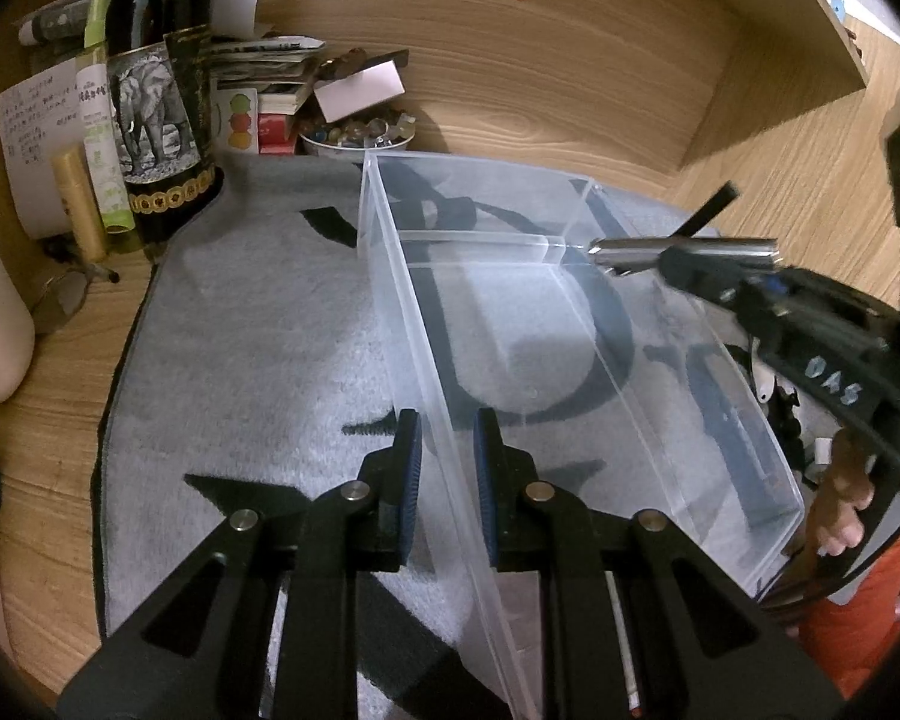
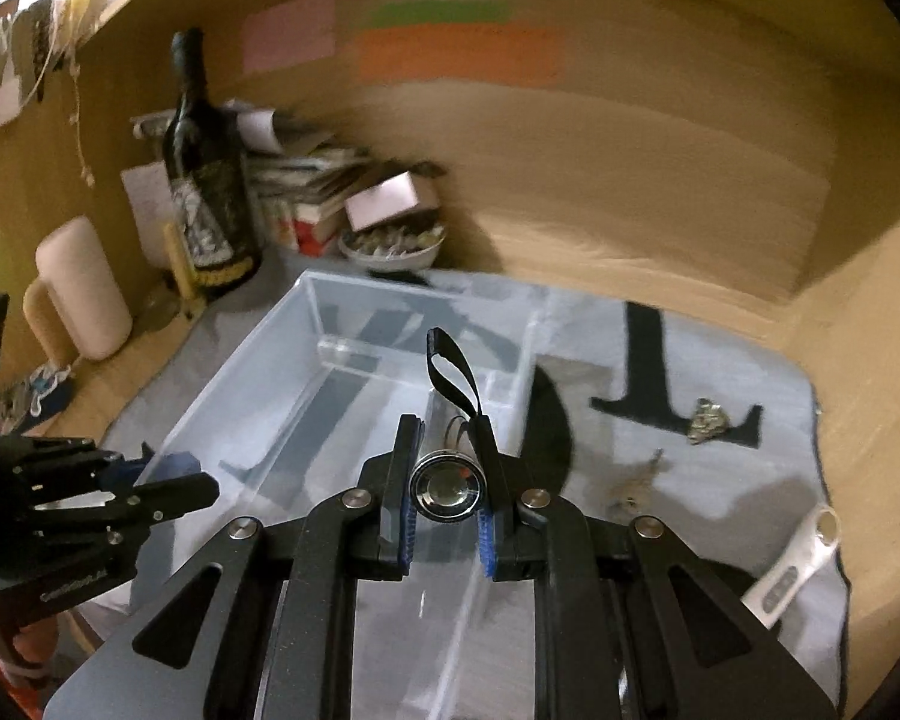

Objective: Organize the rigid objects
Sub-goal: 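Carry the silver cylinder into the clear box and open the right gripper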

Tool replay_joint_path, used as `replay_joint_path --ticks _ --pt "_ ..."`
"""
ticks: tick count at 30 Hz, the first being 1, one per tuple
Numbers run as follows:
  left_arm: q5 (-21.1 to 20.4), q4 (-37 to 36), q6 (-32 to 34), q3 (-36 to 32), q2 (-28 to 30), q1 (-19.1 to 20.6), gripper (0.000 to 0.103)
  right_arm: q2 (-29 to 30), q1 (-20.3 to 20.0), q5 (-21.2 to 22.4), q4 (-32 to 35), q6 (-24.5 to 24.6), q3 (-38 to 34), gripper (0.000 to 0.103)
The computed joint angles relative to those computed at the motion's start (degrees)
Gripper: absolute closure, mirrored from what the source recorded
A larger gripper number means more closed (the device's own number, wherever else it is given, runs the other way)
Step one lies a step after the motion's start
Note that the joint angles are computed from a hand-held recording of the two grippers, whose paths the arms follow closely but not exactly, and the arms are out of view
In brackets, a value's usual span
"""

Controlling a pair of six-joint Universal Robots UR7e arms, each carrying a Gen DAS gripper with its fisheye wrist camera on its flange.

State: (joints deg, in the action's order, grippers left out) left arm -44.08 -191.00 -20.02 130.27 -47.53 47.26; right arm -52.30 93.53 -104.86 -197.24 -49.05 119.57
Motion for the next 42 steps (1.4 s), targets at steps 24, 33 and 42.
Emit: replay_joint_path --ticks 24,33,42 --pt "-0.73 1.17 0.59 -0.44 -0.54 0.56 0.086 2.24 1.55 -6.55 11.51 -2.78 -3.92 0.073" --pt "-0.74 1.41 0.71 -0.58 -0.61 0.7 0.086 0.1 1.1 -2.39 7.14 -2.49 -1.38 0.037" --pt "-0.68 1.36 0.8 -0.56 -0.58 0.69 0.086 -1.76 0.72 -0.8 0.37 -2.84 1.06 0.024"
